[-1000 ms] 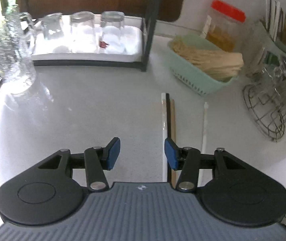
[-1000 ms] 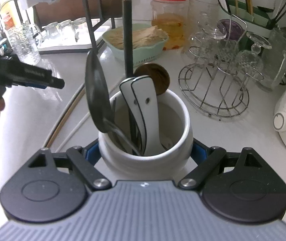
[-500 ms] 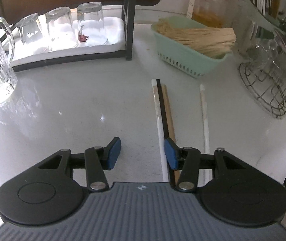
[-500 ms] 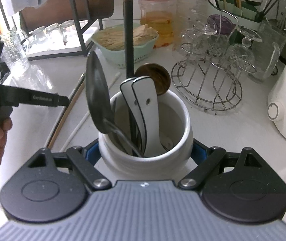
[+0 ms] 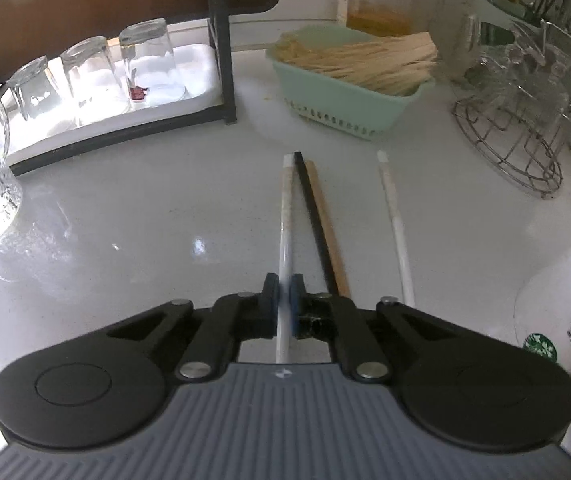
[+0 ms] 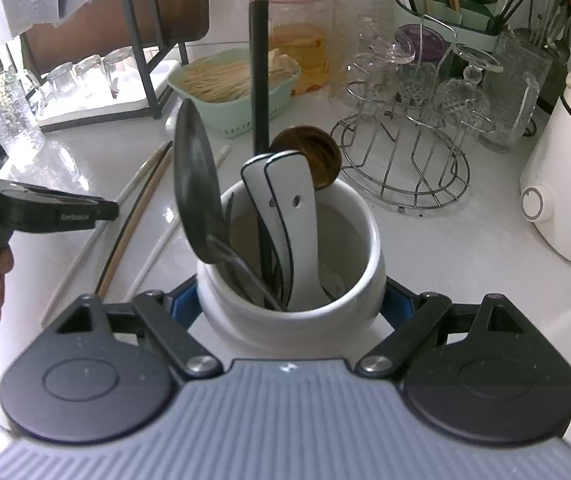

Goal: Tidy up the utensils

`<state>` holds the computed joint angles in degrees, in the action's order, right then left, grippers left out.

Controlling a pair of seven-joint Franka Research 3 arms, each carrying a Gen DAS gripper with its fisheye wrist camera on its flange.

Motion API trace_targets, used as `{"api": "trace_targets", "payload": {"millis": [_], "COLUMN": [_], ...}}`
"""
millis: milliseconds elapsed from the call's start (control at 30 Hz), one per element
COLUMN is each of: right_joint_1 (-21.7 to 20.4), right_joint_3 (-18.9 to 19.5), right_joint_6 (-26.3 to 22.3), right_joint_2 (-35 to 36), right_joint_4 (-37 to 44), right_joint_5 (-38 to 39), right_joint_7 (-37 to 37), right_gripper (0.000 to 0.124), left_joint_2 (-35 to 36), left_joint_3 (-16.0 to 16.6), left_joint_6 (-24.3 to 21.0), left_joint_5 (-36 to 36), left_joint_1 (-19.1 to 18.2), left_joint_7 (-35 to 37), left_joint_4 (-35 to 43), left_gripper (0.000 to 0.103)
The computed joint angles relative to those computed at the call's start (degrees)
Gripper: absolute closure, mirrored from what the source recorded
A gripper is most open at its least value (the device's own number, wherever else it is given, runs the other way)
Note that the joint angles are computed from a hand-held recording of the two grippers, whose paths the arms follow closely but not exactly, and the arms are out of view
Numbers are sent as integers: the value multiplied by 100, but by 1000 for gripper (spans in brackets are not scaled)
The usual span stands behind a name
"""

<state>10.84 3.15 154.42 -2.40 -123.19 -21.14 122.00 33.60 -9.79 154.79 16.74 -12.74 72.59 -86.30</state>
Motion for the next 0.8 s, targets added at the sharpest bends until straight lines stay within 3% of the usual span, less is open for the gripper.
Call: {"api": "trace_targets", "payload": {"millis": [233,467,733,800], "right_joint_1": [-6,-45,-53,-58], "right_joint_3": [26,101,193,201], "right_joint_6": [27,208,201,219], "right_joint_2": [-56,-145,-245,-272], "right_joint_4": [-70,-244,-352,-389], "right_joint_5": [-165,-550,-745,-768], "right_joint_7": [238,669,933,959], "right_gripper": [33,33,33,33], "left_joint_2": [-236,-756,-1001,-918], "left_joint_3": [-160,-541,-520,-511], "left_joint_6": [7,139,148,55], "left_joint_5": [-233,-976,-1334,-1440], "left_joint_1": [183,616,641,641], "left_joint_7": [177,669,821,739], "left_joint_4": [-344,-1144,-1461,-1316], "left_gripper": [97,97,95,88]}}
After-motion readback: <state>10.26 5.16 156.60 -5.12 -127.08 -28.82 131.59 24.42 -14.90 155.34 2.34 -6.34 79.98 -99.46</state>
